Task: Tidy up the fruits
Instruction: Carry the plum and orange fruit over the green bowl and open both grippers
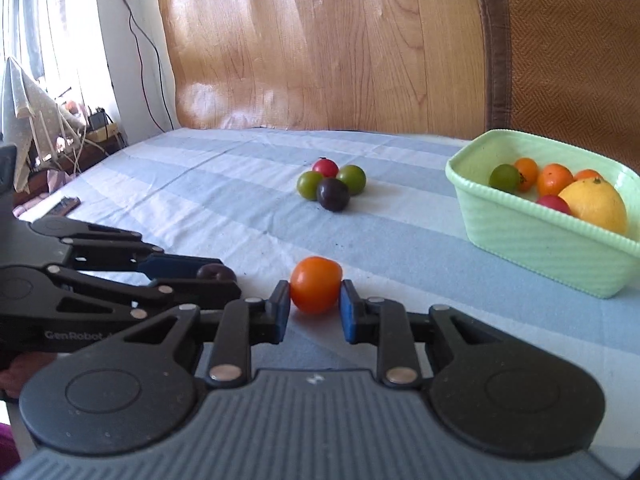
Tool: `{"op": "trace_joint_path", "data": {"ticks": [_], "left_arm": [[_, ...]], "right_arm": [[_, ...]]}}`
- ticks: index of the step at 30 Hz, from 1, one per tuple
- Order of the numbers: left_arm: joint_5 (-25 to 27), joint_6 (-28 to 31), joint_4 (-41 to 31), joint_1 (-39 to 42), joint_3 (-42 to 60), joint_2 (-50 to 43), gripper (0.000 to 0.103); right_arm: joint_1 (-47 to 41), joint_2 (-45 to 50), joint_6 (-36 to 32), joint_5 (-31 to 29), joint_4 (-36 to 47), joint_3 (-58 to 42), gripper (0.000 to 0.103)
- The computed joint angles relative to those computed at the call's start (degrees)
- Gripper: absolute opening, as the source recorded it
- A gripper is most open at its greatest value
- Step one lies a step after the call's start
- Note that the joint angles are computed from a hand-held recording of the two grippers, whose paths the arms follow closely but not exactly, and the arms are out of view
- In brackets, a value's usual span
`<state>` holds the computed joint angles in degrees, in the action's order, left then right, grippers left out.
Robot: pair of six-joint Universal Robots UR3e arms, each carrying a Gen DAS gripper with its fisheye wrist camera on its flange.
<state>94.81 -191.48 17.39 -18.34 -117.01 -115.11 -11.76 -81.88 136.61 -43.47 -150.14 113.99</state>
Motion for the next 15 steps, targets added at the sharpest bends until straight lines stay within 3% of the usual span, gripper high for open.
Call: {"op": "trace_joint_path", "data": {"ticks": [4,8,12,15], "left_arm": [[-1.5,0.3,-3.0,0.1,5.7,-1.3,0.024],[-4.5,-0.1,-8.3,0.6,17.1,-4.7,0.024],[-8.2,-2.0,-16.2,1.7,32.6,-10.6,0.025],[-11.3,-2.4,-24.8,2.4,47.6,-17.7,0.025]], "right_arm": [[-3.3,0.8,6.9,4.1,-3.3,-0.7,0.029],[-6.6,3.4,23.5,3.1,-23.9,1.9,0.029],[-5.1,7.6,35.0,-8.0,-47.0,3.8,0.029],[-3.5,11.1,37.8,-13.5,-54.5,2.3,0.029]]}}
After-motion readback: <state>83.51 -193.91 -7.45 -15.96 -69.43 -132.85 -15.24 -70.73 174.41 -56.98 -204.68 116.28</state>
